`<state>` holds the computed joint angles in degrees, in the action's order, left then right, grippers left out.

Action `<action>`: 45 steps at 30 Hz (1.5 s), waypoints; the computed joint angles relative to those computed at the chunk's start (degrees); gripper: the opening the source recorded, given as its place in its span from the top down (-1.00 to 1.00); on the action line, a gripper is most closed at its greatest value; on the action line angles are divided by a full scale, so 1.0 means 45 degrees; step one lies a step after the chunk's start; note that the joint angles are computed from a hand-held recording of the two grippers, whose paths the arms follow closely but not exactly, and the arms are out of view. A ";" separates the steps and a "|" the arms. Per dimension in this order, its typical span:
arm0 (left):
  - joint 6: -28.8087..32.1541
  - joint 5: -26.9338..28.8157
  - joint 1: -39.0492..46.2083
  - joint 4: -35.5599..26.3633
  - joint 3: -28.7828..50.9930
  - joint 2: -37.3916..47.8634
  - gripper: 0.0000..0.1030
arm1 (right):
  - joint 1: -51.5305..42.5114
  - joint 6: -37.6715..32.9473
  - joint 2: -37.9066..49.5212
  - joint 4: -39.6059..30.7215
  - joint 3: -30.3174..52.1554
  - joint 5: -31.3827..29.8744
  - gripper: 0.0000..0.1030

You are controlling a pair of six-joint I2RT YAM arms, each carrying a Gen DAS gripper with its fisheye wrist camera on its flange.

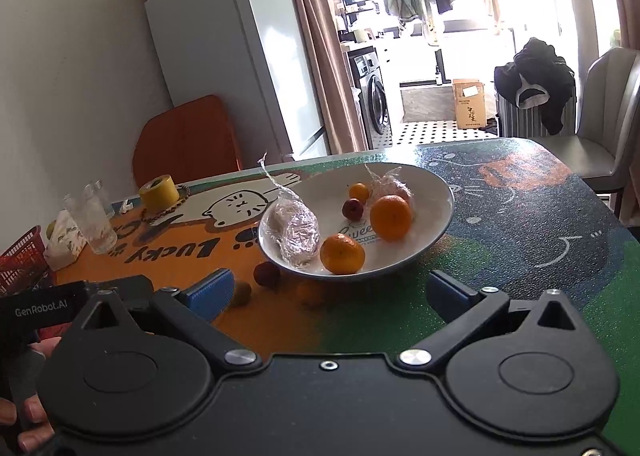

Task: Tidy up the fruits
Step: 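Lift both open tools out of the bowl toward the loose fruits, then close left tool on a small brown fruit while right tool closes on a mandarin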

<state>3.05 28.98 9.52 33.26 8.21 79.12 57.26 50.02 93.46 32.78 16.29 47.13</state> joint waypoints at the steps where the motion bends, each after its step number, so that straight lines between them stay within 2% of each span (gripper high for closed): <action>1: 0.0105 0.0048 0.0047 0.0197 -0.0013 0.0187 -0.84 | 0.0032 0.0018 0.0082 -0.0003 0.0048 -0.0046 -1.00; 7: 0.0560 0.0475 0.0141 0.0780 0.0015 0.0920 -0.80 | 0.0166 0.0281 0.0823 -0.0241 0.0488 -0.0101 -0.94; 11: 0.0733 0.0548 -0.0031 0.1384 0.0055 0.1558 -0.77 | -0.0036 0.0335 0.1293 -0.0350 0.0819 -0.0491 -0.63; 17: 0.0756 0.0293 -0.0512 0.1838 0.0353 0.2462 -0.44 | -0.0545 0.0250 0.1990 0.0187 0.1040 -0.1330 -0.31; 25: 0.0491 0.0129 -0.0994 0.2281 0.0909 0.3636 -0.10 | -0.1196 -0.0195 0.2531 0.0845 0.1239 -0.2223 -0.12; 32: 0.0233 0.0036 -0.1558 0.2349 0.1440 0.4375 0.00 | -0.1853 -0.0672 0.3011 0.1202 0.1620 -0.2926 0.05; 39: -0.0190 -0.0215 -0.2018 0.2308 0.1983 0.4915 0.06 | -0.2434 -0.1081 0.3330 0.1324 0.1947 -0.3568 0.06; 45: -0.0426 -0.0447 -0.2339 0.1999 0.2506 0.5395 0.25 | -0.2891 -0.1293 0.3639 0.1483 0.2194 -0.4065 0.14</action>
<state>1.13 26.97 -1.00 42.25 19.49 103.39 44.25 44.20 109.83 39.46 26.16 28.84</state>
